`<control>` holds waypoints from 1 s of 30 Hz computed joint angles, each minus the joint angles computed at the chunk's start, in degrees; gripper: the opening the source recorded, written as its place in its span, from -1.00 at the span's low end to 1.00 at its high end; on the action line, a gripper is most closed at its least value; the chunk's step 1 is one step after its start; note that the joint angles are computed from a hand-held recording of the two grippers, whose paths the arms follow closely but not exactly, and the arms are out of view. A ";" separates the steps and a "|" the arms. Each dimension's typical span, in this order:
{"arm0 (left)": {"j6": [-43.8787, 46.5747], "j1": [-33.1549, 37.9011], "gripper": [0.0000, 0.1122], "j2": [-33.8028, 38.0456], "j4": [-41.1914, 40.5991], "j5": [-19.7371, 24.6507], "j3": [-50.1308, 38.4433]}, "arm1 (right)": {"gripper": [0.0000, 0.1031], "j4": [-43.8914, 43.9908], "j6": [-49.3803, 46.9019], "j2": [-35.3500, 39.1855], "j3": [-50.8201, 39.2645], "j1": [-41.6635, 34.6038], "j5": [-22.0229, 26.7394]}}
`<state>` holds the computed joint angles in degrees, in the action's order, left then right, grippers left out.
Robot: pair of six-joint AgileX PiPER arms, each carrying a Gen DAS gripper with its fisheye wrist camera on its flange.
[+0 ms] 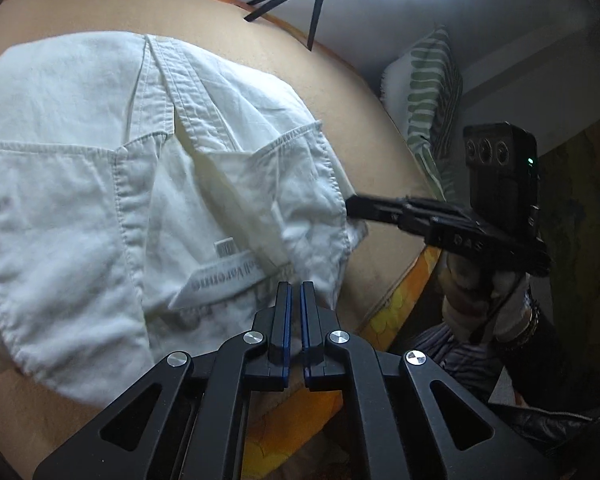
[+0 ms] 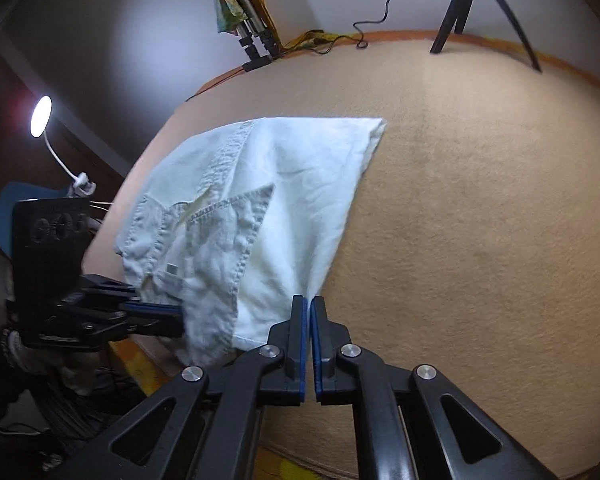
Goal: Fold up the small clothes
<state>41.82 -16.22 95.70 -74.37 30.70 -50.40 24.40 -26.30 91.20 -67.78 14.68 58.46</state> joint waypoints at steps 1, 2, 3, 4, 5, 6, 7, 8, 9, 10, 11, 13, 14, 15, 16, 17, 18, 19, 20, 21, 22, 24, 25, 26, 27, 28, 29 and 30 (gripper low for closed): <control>-0.24 0.20 -0.89 -1.68 1.50 -0.48 0.81 | -0.89 -0.61 0.56 -0.21 -0.28 -0.20 -0.06; -1.91 0.34 -0.89 -4.55 4.42 -1.30 1.92 | -0.86 -0.35 0.68 -0.06 -0.81 -0.78 0.30; -4.15 0.96 -0.89 -7.64 7.34 -1.72 3.16 | -0.81 0.20 0.60 0.00 -1.31 -1.48 0.62; -5.70 1.46 -0.89 -9.65 9.30 -2.22 4.11 | -0.65 0.78 0.35 -0.07 -1.53 -2.01 0.71; -9.16 2.23 -0.89 -12.70 13.22 -3.12 5.33 | -0.54 2.03 -0.59 -0.45 -1.46 -3.00 0.72; -12.80 3.63 -0.89 -15.77 17.29 -3.56 6.44 | -0.53 3.40 -1.43 -0.47 -1.70 -3.72 1.03; -14.57 5.18 -0.89 -18.04 19.57 -3.61 7.58 | -0.52 4.40 -2.05 -0.31 -2.09 -4.20 1.52; -16.42 6.63 -0.89 -19.62 21.71 -3.64 8.17 | -0.45 5.28 -2.35 -0.19 -2.38 -4.27 1.55; -18.10 8.90 -0.88 -21.22 23.32 -3.39 8.98 | -0.38 6.42 -2.94 0.11 -2.77 -4.58 1.76; -17.54 10.69 -0.80 -21.48 22.64 -2.96 9.44 | -0.27 7.06 -3.08 0.28 -2.99 -4.54 1.90; -17.46 13.49 -0.70 -22.02 22.21 -1.90 10.22 | -0.22 8.12 -3.89 0.54 -3.22 -4.87 2.07; -17.90 16.40 -0.32 -22.27 21.33 -1.99 11.55 | -0.11 9.50 -4.20 2.16 -4.67 -5.01 3.06; -14.70 18.79 -0.29 -22.19 17.45 -1.20 12.81 | 0.03 10.45 -4.74 3.24 -5.41 -5.55 3.97; -12.34 20.74 -0.22 -21.56 14.49 -0.05 13.49 | 0.10 11.61 -5.03 4.67 -6.27 -6.14 4.80; -12.25 21.79 -0.11 -20.67 13.44 0.41 13.90 | 0.13 12.68 -5.08 5.94 -6.95 -6.92 5.66; -11.79 22.73 -0.10 -19.90 12.26 0.68 14.38 | 0.13 13.98 -5.08 7.50 -7.75 -7.93 6.72; -9.22 24.40 -0.10 -18.63 8.79 1.83 15.27 | 0.13 14.75 -4.79 8.71 -8.29 -8.73 7.30; -7.21 25.05 -0.10 -17.63 5.81 2.74 15.79 | 0.13 15.36 -4.75 9.74 -8.69 -9.42 7.63; -5.24 26.21 -0.10 -16.25 3.02 3.91 16.44 | 0.13 16.03 -4.57 10.84 -9.26 -9.94 8.00; -4.73 27.18 -0.10 -15.71 2.03 4.64 17.06 | 0.13 16.84 -4.45 12.06 -9.85 -10.48 8.41; -3.67 27.96 -0.10 -14.89 0.52 5.37 17.65 | 0.13 17.78 -4.56 13.13 -10.26 -10.96 8.79; -1.14 29.31 -0.09 -13.70 -2.67 6.63 18.73 | 0.13 19.59 -4.57 14.99 -10.89 -11.72 9.36; -0.50 29.76 -0.10 -13.51 -3.36 7.25 18.91 | 0.13 20.08 -4.64 15.68 -11.10 -11.82 9.46; 0.08 29.61 -0.09 -12.99 -3.95 7.30 18.79 | 0.13 20.28 -4.76 16.42 -11.49 -11.74 9.62; 0.13 28.89 -0.09 -12.38 -4.00 6.55 18.38 | 0.13 20.32 -4.91 16.91 -11.70 -11.43 9.64; 0.38 28.36 -0.09 -11.63 -4.36 6.11 18.00 | 0.13 20.58 -5.19 17.51 -11.94 -11.12 9.79; 1.22 28.20 -0.10 -10.92 -5.45 6.24 17.79 | 0.12 20.83 -5.35 18.26 -12.40 -11.05 10.10; 3.35 28.00 -0.09 -10.40 -8.18 6.16 17.92 | 0.11 21.45 -5.50 18.63 -12.30 -10.98 10.05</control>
